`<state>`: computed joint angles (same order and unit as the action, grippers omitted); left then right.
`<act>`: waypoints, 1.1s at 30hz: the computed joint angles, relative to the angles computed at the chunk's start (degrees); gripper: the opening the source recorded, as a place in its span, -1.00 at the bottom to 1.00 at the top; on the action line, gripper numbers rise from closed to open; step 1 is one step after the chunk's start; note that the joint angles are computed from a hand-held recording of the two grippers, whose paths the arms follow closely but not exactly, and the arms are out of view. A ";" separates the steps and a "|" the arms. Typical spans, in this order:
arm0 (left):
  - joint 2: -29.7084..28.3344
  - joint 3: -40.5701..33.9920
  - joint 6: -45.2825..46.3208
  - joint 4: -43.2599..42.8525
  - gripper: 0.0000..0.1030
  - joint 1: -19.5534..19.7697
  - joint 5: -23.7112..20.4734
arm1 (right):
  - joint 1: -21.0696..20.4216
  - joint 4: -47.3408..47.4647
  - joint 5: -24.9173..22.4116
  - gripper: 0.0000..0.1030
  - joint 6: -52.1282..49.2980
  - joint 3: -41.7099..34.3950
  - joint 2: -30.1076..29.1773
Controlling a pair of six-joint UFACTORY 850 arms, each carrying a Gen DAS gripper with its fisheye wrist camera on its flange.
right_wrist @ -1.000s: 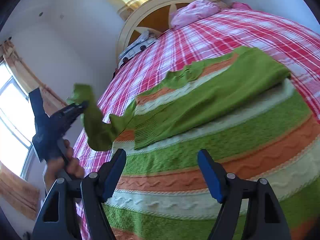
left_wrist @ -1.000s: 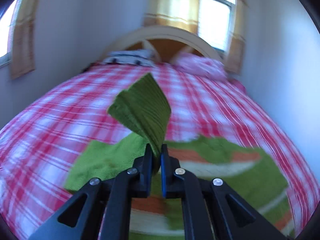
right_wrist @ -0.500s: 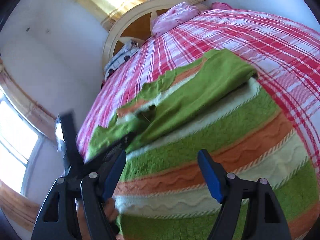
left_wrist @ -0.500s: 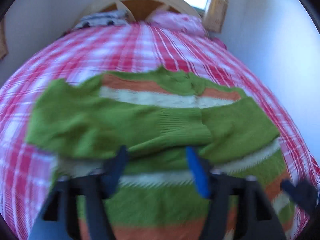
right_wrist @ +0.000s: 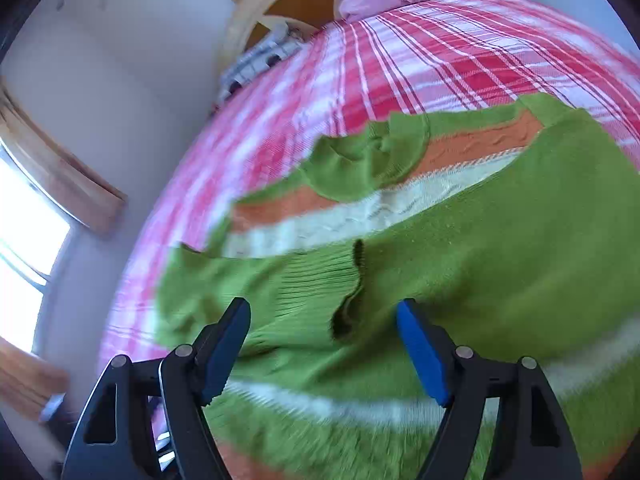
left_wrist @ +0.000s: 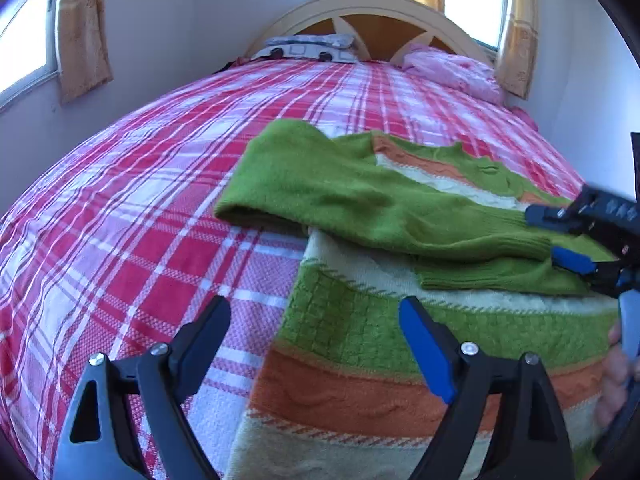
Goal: Fold small clothes
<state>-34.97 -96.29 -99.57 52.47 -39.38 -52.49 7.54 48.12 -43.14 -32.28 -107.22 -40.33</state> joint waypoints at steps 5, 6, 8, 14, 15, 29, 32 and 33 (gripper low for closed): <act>0.97 2.04 -1.13 -2.99 0.72 1.37 4.33 | 3.83 -13.84 10.15 -0.13 3.25 1.65 0.63; 0.97 2.10 -1.35 -2.74 0.72 1.28 4.30 | 4.14 -15.99 10.65 -0.19 3.98 1.28 0.34; 0.85 1.90 -1.42 -2.64 0.72 1.19 4.25 | 4.36 -18.01 10.64 -0.47 3.16 0.25 -0.29; 1.60 3.10 -2.48 -2.04 0.73 1.09 5.01 | 2.78 -14.03 9.68 -1.00 -1.07 -2.16 -0.32; 1.80 3.45 -2.58 -1.90 0.73 1.26 5.29 | 2.73 -13.22 9.93 -1.00 -1.55 -2.57 -0.25; 1.95 3.58 -2.67 -1.74 0.73 1.52 5.72 | -1.48 -17.73 20.77 -1.00 0.17 -4.25 1.60; 1.94 3.53 -2.59 -1.78 0.73 1.54 5.69 | -2.90 -22.67 21.32 -1.00 3.12 -5.31 0.55; 1.94 3.51 -2.51 -1.80 0.73 1.56 5.66 | -3.26 -25.47 21.04 -1.00 4.74 -6.03 -0.34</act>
